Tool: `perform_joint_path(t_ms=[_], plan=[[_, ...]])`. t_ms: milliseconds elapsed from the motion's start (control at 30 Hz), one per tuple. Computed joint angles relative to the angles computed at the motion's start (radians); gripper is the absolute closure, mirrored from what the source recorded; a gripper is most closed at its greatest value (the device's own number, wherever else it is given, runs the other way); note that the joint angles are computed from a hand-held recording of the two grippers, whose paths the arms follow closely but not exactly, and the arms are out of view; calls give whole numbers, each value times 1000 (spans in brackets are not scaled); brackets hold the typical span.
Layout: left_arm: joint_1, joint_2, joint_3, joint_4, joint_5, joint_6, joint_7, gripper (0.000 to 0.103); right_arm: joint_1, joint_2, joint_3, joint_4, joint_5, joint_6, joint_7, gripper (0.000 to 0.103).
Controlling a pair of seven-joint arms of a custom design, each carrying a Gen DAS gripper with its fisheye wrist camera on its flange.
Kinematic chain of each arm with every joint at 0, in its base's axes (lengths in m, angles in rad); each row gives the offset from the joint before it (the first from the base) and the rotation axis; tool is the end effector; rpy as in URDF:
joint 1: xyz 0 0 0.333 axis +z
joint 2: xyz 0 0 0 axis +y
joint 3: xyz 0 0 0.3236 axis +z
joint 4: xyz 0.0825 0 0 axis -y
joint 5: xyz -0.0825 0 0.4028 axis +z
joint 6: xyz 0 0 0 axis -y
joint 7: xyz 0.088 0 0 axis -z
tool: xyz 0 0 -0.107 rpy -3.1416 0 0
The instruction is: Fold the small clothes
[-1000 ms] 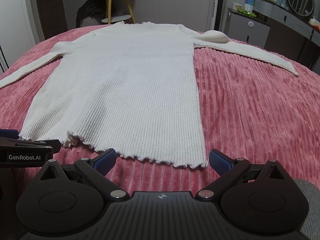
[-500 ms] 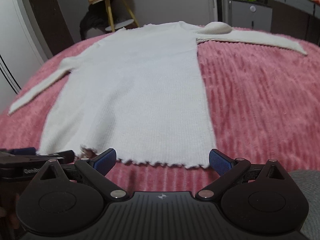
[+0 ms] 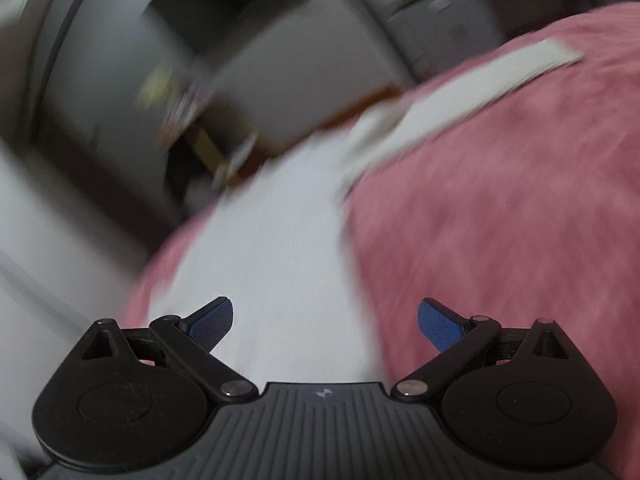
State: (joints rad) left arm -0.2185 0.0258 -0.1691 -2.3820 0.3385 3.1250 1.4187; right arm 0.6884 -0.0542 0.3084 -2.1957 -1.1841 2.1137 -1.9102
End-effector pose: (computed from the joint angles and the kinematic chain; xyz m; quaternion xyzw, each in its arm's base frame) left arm 0.5030 -0.2360 0.3847 -0.4491 0.8214 -0.2720 0.2228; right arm 0.3330 0.4386 0.4265 -0.1966 0.8547 -0.2253 0.4243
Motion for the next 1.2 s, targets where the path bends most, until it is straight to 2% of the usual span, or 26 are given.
perform_joint_path(t_ms=[67,133,200,233,300,400,500,600,667,700,733,767,800,867,967,1033,1100,1200], plan=[[-19,39,11,52,35,-22,-58,0,-20,-105,-11,-120,20,-61,90,14],[-65,89,50,115,85,-42,-141,0,-57,-205,-27,-220,97,-84,96,42],[-114,138,86,177,113,-66,-204,0,-101,-288,-47,-309,140,-79,79,61],[-130,160,94,204,111,-77,-216,0,-124,-323,-59,-347,164,-79,70,64],[-147,199,97,251,84,-91,-213,0,-171,-389,-82,-427,193,-55,82,64],[-185,249,122,307,60,-99,-216,0,-256,-457,-104,-530,173,39,196,64],[-210,281,144,340,38,-109,-213,0,-337,-447,-117,-563,160,97,221,64],[-208,299,138,355,-5,-117,-186,0,-416,-440,-109,-598,115,154,280,65],[-202,306,132,357,-33,-124,-166,0,-466,-434,-99,-622,51,203,356,70],[-193,309,122,358,-54,-128,-151,0,-484,-423,-92,-624,25,207,381,78],[-185,310,115,359,-74,-130,-139,0,-491,-415,-89,-624,12,208,388,91],[-181,311,111,360,-91,-132,-130,0,-496,-410,-100,-622,7,219,373,98],[-180,312,111,363,-104,-134,-124,0,-498,-406,-108,-616,10,223,344,98],[-197,308,136,363,-104,-128,-139,0,-485,-396,-93,-575,51,153,232,98],[-211,301,162,360,-99,-109,-163,0,-448,-354,-64,-456,76,19,-49,98],[-200,296,154,358,-117,-101,-157,0,-429,-309,-41,-366,-1,-16,-159,98],[-184,288,141,355,-141,-92,-144,0,-406,-250,-28,-274,-127,9,-211,98],[-145,275,105,349,-194,-71,-99,0,-359,-97,-18,-91,-303,52,-270,98]])
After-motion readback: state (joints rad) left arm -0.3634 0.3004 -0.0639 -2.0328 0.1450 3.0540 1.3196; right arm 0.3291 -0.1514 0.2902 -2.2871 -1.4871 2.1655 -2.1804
